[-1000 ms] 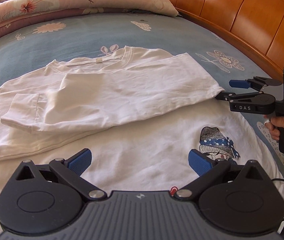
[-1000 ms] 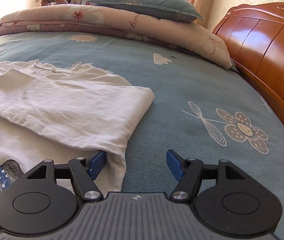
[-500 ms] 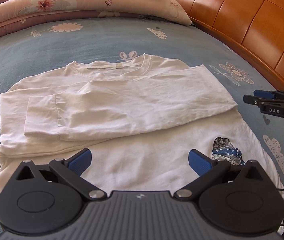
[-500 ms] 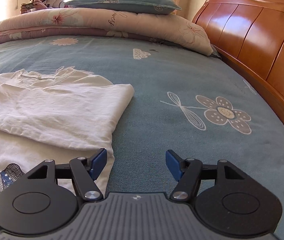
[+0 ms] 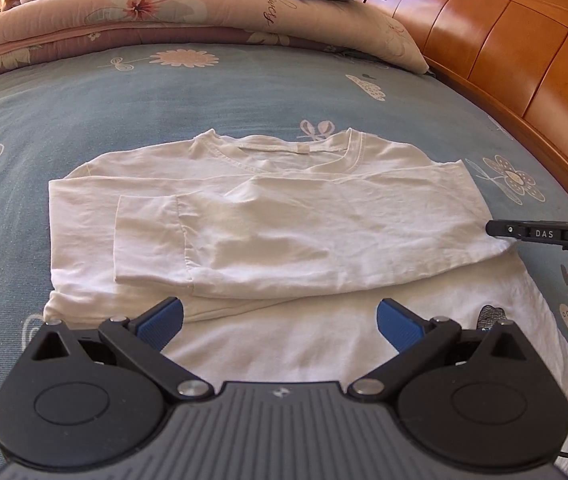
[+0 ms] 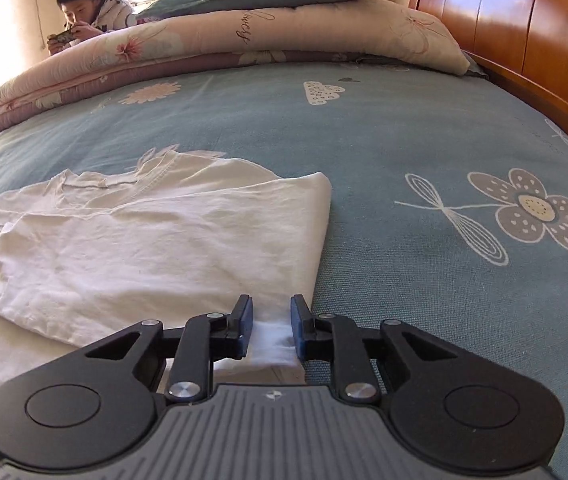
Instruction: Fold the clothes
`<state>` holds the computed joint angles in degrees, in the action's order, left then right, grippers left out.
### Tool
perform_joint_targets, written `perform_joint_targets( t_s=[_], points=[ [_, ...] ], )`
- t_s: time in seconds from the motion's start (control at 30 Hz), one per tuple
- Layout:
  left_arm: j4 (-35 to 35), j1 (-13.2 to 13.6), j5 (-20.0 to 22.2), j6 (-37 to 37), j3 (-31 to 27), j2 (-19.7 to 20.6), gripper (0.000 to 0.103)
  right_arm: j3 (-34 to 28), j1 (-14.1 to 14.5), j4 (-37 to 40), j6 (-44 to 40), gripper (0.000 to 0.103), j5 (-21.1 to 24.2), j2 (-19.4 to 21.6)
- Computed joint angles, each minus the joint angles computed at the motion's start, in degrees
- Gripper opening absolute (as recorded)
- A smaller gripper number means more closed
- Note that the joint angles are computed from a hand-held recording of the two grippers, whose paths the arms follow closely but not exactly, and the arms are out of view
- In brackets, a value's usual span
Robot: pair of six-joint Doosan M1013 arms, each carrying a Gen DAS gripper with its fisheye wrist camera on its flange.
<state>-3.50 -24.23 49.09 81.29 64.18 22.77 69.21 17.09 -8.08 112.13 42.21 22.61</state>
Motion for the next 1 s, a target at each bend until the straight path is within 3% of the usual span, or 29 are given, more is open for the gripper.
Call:
perform_joint_targets(
  t_s=[0.1, 0.2, 0.37, 0.47, 0.53, 0.63, 0.77, 0.87, 1.0],
  points=[
    [2.8, 1.0, -3.8, -4.4, 1.2, -0.9, 0.102, 0.2, 0.3, -2.5, 0.8, 0.035, 1.4, -0.4],
    [2.2, 3.0, -5.6, -10.5, 1.3, -1.1, 0.102, 0.9, 0.2, -2.6, 2.1, 0.035, 1.0, -0.9],
    [-16.4, 6.7, -7.1, -7.4, -2.2, 1.9, 0.102, 1.9, 0.0, -2.6, 5.4, 0.035, -2.8, -2.1],
    [-25.8, 6.8, -1.8, 0.7, -7.9, 6.2, 0.102, 1.8, -0.4, 2.8, 1.5, 0.035, -5.4, -2.2],
    [-23.0, 5.9, 1.4, 0.3, -11.4, 8.7, 0.102, 1.6, -0.4, 5.8, -2.4, 0.036, -5.8, -1.8],
    [-11.2, 4.3, 6.9, -6.6, -15.2, 11.1, 0.102, 1.0, -0.5, 11.6, -8.5, 0.036, -5.7, -1.2],
    [-8.0, 4.8, 1.3, -11.3, -8.4, 7.4, 0.102, -0.2, -0.4, 14.9, -12.7, 0.037, -3.3, 0.0],
    [-2.3, 4.4, 4.3, -16.3, -9.2, 6.9, 0.102, -0.5, -0.1, 12.6, -11.8, 0.041, -2.0, 0.3],
    [-7.6, 4.4, 6.0, -13.0, -13.6, 8.3, 0.102, 0.2, -0.5, 14.5, -12.6, 0.047, -2.2, 0.0]
  ],
)
